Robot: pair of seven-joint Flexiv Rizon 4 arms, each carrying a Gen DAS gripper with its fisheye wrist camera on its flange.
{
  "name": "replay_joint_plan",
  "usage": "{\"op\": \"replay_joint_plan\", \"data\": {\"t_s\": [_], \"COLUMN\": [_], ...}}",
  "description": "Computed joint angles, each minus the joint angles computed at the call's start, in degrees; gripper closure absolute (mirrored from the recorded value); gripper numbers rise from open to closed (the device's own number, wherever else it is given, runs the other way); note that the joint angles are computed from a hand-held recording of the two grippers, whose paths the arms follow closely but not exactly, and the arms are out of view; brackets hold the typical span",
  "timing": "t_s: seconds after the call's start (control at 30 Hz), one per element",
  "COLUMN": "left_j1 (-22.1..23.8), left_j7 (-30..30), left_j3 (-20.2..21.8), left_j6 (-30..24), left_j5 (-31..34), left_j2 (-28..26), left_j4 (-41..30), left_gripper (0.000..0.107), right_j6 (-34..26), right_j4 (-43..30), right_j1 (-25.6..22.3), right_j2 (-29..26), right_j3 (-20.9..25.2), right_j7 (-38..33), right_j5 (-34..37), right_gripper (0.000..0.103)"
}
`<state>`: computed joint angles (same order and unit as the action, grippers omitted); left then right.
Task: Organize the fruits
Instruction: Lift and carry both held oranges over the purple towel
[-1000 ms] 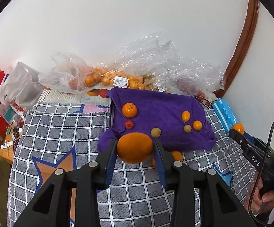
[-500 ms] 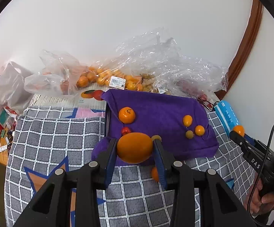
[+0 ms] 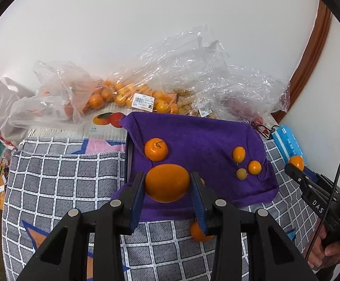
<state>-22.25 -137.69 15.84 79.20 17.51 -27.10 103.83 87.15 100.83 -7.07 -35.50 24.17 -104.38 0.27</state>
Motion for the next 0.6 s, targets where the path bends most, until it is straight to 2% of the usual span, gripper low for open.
{"op": "replay_joint_plan", "data": {"t_s": [0.6], "left_j1": [3.4], "left_j7": [5.9], "left_j3": [-2.2], "left_j6": [1.6], "left_j5": [-7.7], "left_j2": [-5.4], "left_j4": [-3.5], "left_gripper": [0.071], "right_j6": [-3.0], "right_j4": [-6.7], "right_j1": [2.4], "right_j2": [-5.0], "right_j3": [-2.2], "right_j7": [0.6], "right_j5": [-0.7], "right_gripper": [0.071]}}
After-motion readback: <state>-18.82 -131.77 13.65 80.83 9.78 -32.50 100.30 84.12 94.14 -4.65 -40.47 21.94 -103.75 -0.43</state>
